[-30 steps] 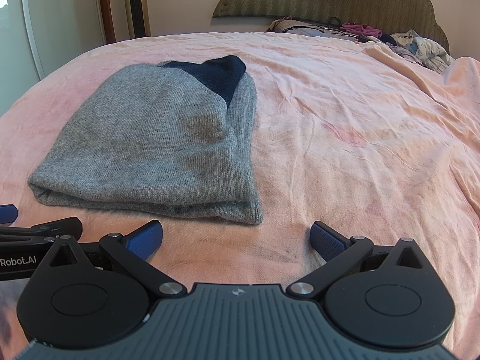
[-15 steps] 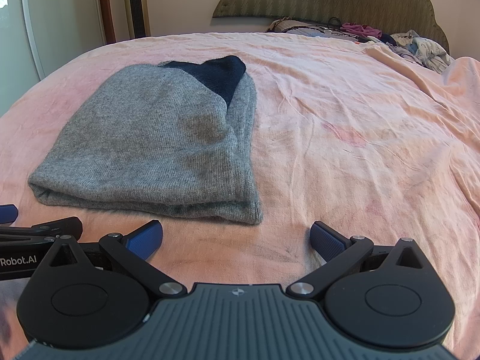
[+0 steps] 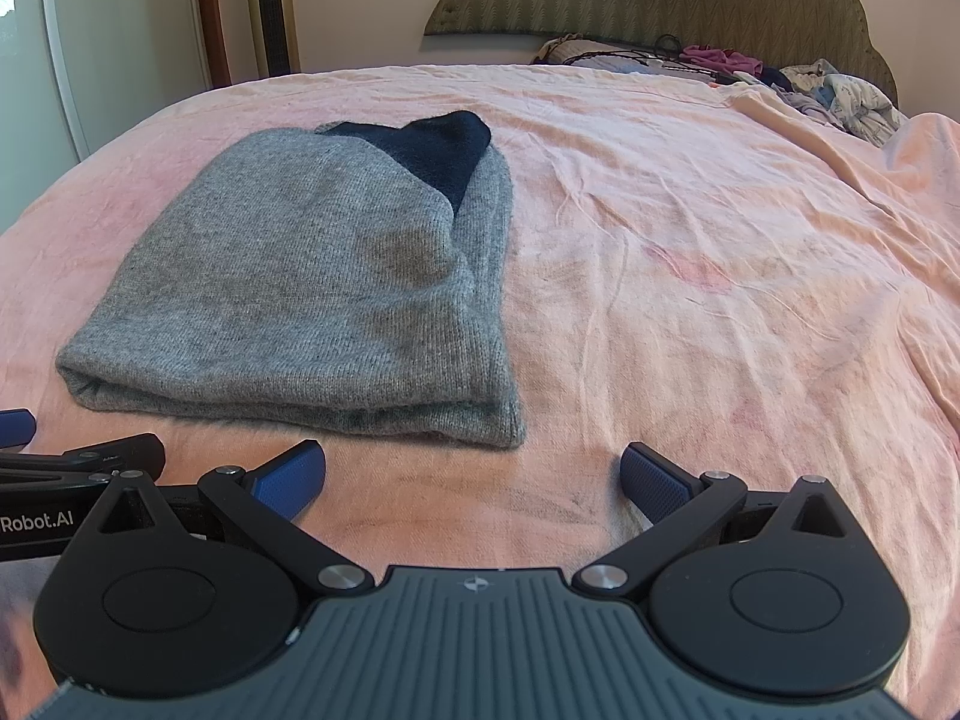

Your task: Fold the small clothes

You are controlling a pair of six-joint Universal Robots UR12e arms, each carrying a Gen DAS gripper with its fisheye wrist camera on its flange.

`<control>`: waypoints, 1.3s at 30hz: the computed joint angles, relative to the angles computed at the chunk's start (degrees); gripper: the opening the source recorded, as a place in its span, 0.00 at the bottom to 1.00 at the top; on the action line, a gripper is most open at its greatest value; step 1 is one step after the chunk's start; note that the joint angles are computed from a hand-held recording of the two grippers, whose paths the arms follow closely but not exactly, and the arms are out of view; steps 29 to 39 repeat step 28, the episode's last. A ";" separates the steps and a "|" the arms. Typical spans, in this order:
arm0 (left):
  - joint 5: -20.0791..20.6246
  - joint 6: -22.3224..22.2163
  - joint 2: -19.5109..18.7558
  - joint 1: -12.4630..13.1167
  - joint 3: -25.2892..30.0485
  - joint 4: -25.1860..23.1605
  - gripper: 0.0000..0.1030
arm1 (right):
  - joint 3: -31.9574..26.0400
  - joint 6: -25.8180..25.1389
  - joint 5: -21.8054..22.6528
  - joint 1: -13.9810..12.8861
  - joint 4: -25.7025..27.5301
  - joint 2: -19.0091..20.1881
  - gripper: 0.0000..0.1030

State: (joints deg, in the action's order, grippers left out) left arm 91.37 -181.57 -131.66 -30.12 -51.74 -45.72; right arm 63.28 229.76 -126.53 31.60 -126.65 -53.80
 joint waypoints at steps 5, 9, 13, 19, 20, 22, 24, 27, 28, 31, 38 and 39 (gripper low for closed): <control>-0.03 0.00 0.00 0.00 -0.01 -0.02 1.00 | -0.01 0.02 0.02 0.00 0.03 0.00 1.00; 0.01 0.02 0.00 0.00 0.00 -0.01 1.00 | -0.01 0.02 -0.01 0.01 0.04 0.00 1.00; -0.01 0.03 -0.01 0.01 0.02 -0.01 1.00 | -0.01 0.03 0.01 0.01 0.04 0.00 1.00; -1.21 -0.84 0.24 0.35 -0.42 0.47 1.00 | -0.01 0.00 0.00 0.01 0.02 0.00 1.00; -1.17 -0.56 0.07 0.33 0.11 -0.38 1.00 | -0.01 0.00 0.00 0.01 0.02 0.00 1.00; -0.96 -0.79 -0.10 0.28 0.55 -1.01 1.00 | -0.02 0.03 0.00 0.03 0.04 0.01 1.00; -0.79 -0.58 -0.17 0.23 0.58 -0.89 1.00 | -0.06 0.12 -0.07 0.03 0.14 0.02 1.00; 0.00 0.21 -0.24 0.04 0.59 -0.83 1.00 | 0.01 0.09 -0.12 0.05 0.00 0.02 1.00; 0.00 0.17 -0.26 0.05 0.67 -0.94 1.00 | 0.01 0.15 -0.13 0.08 0.01 0.01 1.00; 0.00 0.17 -0.26 0.05 0.67 -0.94 1.00 | 0.01 0.15 -0.13 0.08 0.01 0.01 1.00; 0.00 0.17 -0.26 0.05 0.67 -0.94 1.00 | 0.01 0.15 -0.13 0.08 0.01 0.01 1.00; 0.00 0.17 -0.26 0.05 0.67 -0.94 1.00 | 0.01 0.15 -0.13 0.08 0.01 0.01 1.00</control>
